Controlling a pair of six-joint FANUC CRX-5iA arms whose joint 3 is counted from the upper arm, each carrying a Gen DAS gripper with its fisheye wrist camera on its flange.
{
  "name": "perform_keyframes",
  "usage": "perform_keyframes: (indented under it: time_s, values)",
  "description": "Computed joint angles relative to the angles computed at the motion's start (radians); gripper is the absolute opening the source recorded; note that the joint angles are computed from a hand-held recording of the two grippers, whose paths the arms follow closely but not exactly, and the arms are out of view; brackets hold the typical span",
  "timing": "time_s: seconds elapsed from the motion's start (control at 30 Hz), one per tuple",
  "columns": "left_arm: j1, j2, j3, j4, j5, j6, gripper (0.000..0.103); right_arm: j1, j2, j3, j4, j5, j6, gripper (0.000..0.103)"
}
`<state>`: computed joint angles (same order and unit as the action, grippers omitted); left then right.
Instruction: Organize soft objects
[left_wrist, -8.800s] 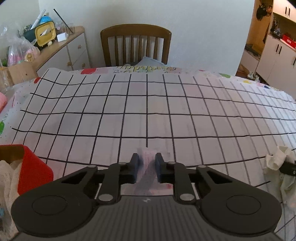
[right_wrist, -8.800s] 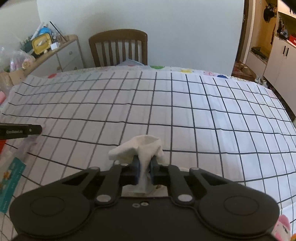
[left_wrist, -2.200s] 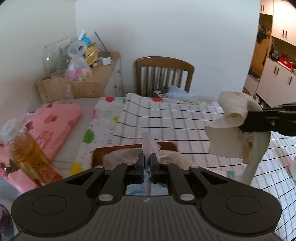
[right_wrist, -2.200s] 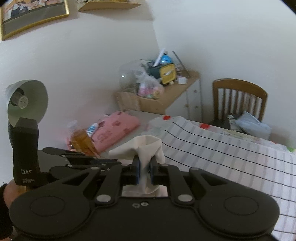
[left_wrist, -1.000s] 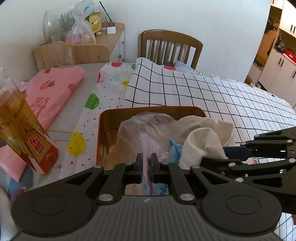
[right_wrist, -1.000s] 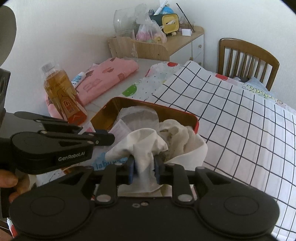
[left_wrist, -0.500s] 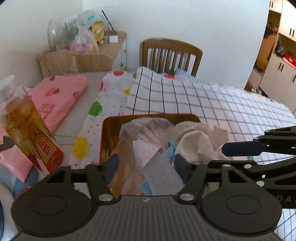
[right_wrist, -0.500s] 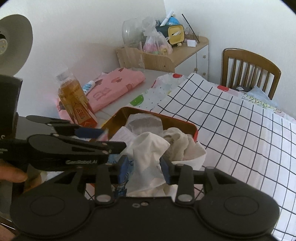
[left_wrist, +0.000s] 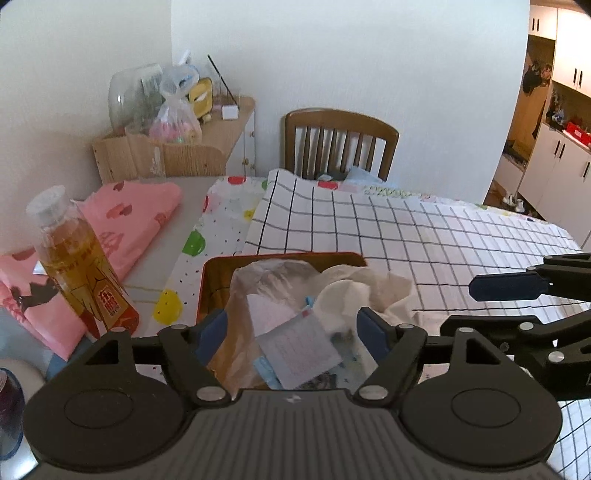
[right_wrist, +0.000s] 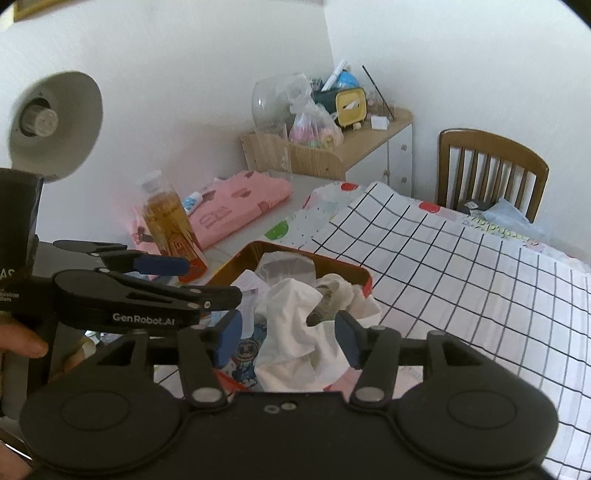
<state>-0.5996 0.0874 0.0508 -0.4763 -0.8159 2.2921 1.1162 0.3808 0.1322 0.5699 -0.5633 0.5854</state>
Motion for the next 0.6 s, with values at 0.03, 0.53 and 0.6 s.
perform_keyframes:
  time_s: [0.03,0.53,0.6]
  values:
    - [-0.018,-0.002,0.009,-0.026,-0.014,0.022,0.084,0.001,-0.017,-0.025,0.019,0.011,-0.018,0.057]
    - [-0.227,0.016,0.117,-0.216,-0.185,0.221,0.090,0.006,-0.240,-0.334,0.323,0.110,-0.270,0.080]
    - [-0.263,0.023,0.135,-0.255,-0.209,0.245,0.090,0.003,-0.267,-0.369,0.345,0.122,-0.301,0.083]
